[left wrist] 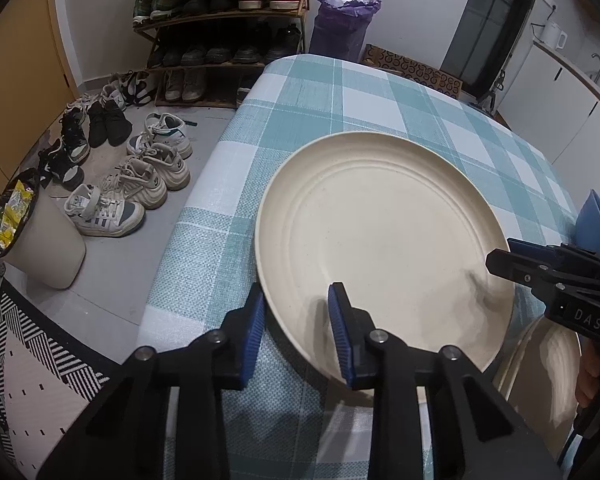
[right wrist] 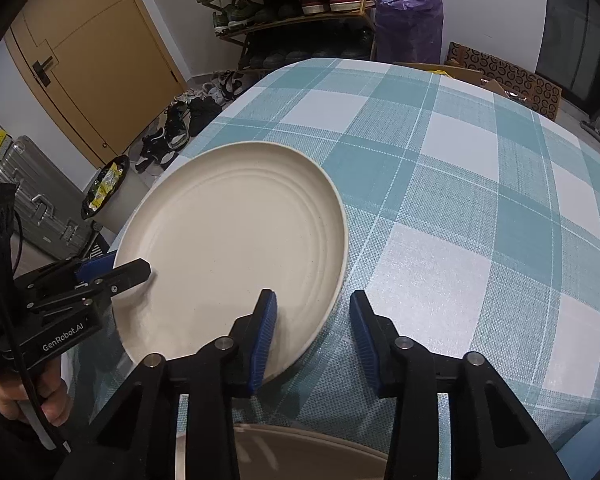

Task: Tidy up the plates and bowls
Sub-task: 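Close both tools on the rim of the large cream plate, then lift the large cream plate with both tools toward the plate stack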

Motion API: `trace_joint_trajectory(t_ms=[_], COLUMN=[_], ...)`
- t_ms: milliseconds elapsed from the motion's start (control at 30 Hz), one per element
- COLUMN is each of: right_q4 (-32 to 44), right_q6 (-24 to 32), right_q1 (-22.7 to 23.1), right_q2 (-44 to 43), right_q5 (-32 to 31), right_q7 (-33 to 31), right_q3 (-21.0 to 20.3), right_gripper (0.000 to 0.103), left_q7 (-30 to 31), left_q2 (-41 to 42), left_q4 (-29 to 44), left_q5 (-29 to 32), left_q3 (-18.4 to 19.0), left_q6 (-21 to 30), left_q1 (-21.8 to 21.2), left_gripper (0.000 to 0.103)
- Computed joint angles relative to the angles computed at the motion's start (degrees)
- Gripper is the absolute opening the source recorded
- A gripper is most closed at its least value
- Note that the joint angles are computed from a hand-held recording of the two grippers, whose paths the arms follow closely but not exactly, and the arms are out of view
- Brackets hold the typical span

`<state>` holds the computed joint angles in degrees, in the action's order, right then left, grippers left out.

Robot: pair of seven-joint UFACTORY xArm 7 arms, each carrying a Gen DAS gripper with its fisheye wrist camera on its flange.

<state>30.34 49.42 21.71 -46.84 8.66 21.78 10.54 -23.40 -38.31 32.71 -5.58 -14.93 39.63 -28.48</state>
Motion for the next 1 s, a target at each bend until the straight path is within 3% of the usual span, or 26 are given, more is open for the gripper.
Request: trace_joint_trajectory(t_ms=[167, 400, 1000], right_q4=[-0.12, 0.18, -0.39], right_q6=[0.04, 0.54, 1.27], right_q1=[0.01, -0.51, -0.44], right_q2=[-0.34, -0.49, -4.21], right_q5=[-0.47, -2.79, -5.91], right_q7=[0.11, 0.9, 2.67], right_q3=[0.29, 1.85, 3.43], right_gripper=[0.028, 0.023, 0.023], left_q7=[0.17, -0.43, -2.22], left_q2=[-0.47, -1.02, -3.39], left_q4=[-0.38, -0.51, -0.33], left_q5=[-0.26, 1.03, 3.29], left_q3=[0.32, -0.57, -1.99], left_q6=[0.02, 0.06, 0.0], left_q1=[-0.13, 0.5, 0.43], left_gripper=[0.024, 0.021, 0.021])
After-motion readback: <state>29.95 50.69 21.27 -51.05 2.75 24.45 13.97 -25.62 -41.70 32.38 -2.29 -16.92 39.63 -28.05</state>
